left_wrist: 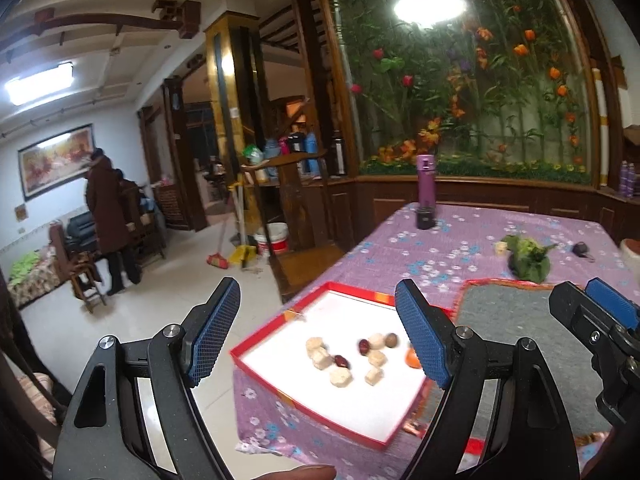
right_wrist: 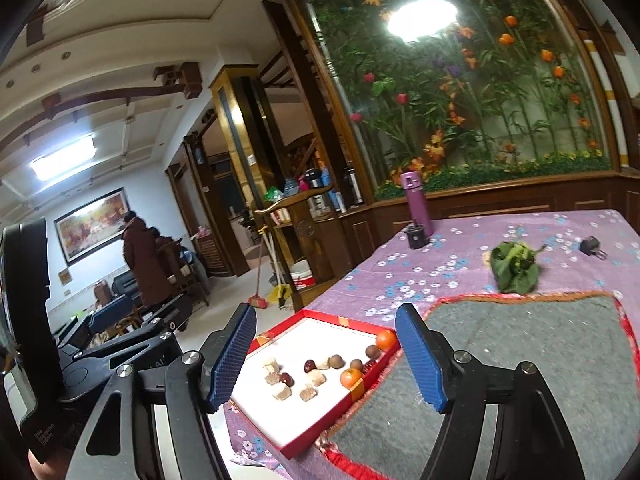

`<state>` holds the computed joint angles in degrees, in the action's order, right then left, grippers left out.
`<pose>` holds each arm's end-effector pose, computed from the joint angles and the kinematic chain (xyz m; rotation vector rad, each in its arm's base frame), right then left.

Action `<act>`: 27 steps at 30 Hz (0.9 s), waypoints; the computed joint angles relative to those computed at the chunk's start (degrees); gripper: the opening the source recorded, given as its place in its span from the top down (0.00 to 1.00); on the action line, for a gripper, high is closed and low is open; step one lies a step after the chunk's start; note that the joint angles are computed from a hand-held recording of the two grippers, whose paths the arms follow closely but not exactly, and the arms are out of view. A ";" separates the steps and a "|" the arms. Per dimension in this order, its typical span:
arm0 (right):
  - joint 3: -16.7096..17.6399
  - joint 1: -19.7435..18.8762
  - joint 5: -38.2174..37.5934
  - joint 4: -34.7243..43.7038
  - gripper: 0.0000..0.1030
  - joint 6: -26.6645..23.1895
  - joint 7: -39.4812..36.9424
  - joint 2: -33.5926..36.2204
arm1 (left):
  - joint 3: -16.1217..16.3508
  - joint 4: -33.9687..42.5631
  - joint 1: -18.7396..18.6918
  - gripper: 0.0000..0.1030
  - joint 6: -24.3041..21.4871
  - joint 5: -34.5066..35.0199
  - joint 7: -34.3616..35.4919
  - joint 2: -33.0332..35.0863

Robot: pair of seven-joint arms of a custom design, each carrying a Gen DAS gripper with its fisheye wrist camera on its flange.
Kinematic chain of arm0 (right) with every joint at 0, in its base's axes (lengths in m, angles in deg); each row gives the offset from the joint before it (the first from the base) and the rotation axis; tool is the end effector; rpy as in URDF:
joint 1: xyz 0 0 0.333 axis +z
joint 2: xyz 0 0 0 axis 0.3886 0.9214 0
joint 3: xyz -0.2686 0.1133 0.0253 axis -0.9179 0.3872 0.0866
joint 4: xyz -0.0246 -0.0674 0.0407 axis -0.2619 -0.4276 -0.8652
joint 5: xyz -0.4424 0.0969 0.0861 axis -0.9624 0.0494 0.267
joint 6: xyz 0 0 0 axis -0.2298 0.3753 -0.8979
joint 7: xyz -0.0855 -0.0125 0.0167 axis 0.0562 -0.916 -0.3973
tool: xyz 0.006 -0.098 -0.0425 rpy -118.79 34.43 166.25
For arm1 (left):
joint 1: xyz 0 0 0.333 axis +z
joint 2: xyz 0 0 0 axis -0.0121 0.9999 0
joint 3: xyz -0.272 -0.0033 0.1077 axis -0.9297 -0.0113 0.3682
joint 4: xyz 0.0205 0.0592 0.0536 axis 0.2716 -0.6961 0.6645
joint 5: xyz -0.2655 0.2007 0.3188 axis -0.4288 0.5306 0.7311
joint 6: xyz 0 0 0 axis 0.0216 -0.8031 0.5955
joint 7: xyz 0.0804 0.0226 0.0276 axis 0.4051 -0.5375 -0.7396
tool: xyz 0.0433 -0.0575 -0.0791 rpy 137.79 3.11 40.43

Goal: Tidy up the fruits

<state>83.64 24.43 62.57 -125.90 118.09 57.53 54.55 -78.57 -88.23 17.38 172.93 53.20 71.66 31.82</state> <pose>0.4510 0.1940 0.5353 -1.2590 1.3556 -0.6925 0.4759 -0.2119 0.5835 -1.3578 1.4800 -0.9171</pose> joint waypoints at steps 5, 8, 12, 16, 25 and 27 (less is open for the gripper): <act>9.79 -7.58 5.42 -4.20 0.31 -2.15 4.21 -9.26 | 3.89 -3.53 -5.00 0.22 3.00 -2.33 4.15 -2.32; 13.56 -10.59 5.78 -5.51 0.29 -3.50 7.93 -13.73 | 4.60 -5.49 -5.80 0.22 4.50 -4.78 5.84 -4.20; 15.07 -11.88 3.54 -6.12 0.26 -3.88 10.83 -15.71 | 5.02 -6.35 -6.38 0.22 4.84 -8.17 8.25 -4.71; 17.35 -14.49 0.57 -5.40 0.26 -3.99 13.22 -15.42 | 3.51 -6.33 -4.79 0.22 4.61 -10.60 9.21 -4.66; 19.63 -16.95 -4.33 -3.55 0.26 -3.74 18.25 -13.34 | 4.97 -7.91 -5.64 0.22 5.00 -13.71 12.71 -4.57; 21.25 -18.41 -5.26 -3.24 0.26 -3.68 19.03 -14.04 | 4.91 -8.07 -5.31 0.22 5.23 -14.43 12.84 -4.62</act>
